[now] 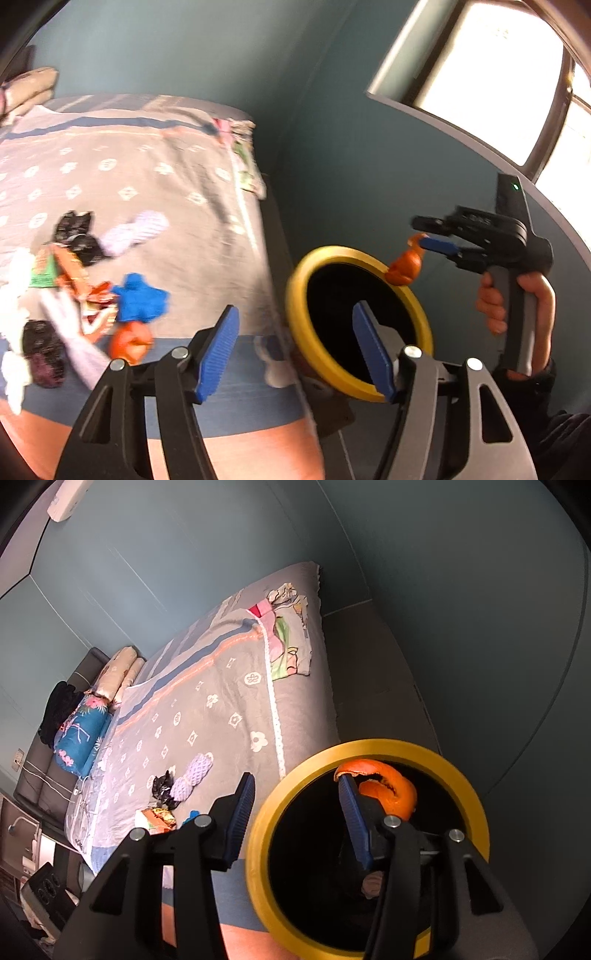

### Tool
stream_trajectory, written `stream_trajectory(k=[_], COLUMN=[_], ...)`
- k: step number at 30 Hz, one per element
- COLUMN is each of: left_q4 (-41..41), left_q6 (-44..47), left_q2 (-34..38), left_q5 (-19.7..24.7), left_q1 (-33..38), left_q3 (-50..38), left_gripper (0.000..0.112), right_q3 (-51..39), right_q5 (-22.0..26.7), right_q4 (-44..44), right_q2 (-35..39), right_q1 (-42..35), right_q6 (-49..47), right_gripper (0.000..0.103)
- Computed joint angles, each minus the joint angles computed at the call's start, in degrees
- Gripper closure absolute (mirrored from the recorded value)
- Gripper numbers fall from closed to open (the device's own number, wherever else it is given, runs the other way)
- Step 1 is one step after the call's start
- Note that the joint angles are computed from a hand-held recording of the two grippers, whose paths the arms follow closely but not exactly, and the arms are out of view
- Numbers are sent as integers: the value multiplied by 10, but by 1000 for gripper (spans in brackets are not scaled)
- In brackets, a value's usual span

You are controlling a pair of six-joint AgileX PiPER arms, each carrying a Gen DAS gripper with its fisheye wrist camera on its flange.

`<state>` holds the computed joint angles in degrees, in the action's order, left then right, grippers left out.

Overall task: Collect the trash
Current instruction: 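Open the left gripper over the bin while the right gripper releases the orange peel, then grasp the lavender foam net with the right gripper while the left grasps white tissue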

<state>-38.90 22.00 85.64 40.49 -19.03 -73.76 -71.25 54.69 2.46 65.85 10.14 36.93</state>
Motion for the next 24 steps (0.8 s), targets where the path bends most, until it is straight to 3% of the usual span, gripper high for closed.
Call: stream_trajectory(k=[7,17,24], left_q4=[-36,-84,-83], left_q6=[44,104,131], left_q2=[-53,-102,-103], left_q5=[3,29,30], left_q1=[90,223,301], left_q3=[61,112,129], left_gripper=[47,46,41], right_q3=[-13,-57,-129], right_q5=[7,18,26], right_q4=[100,59,16], right_q2=[14,30,100], right_q1=[-21,41,128], right_q6=[-46,1,16], right_gripper=[54,50,50])
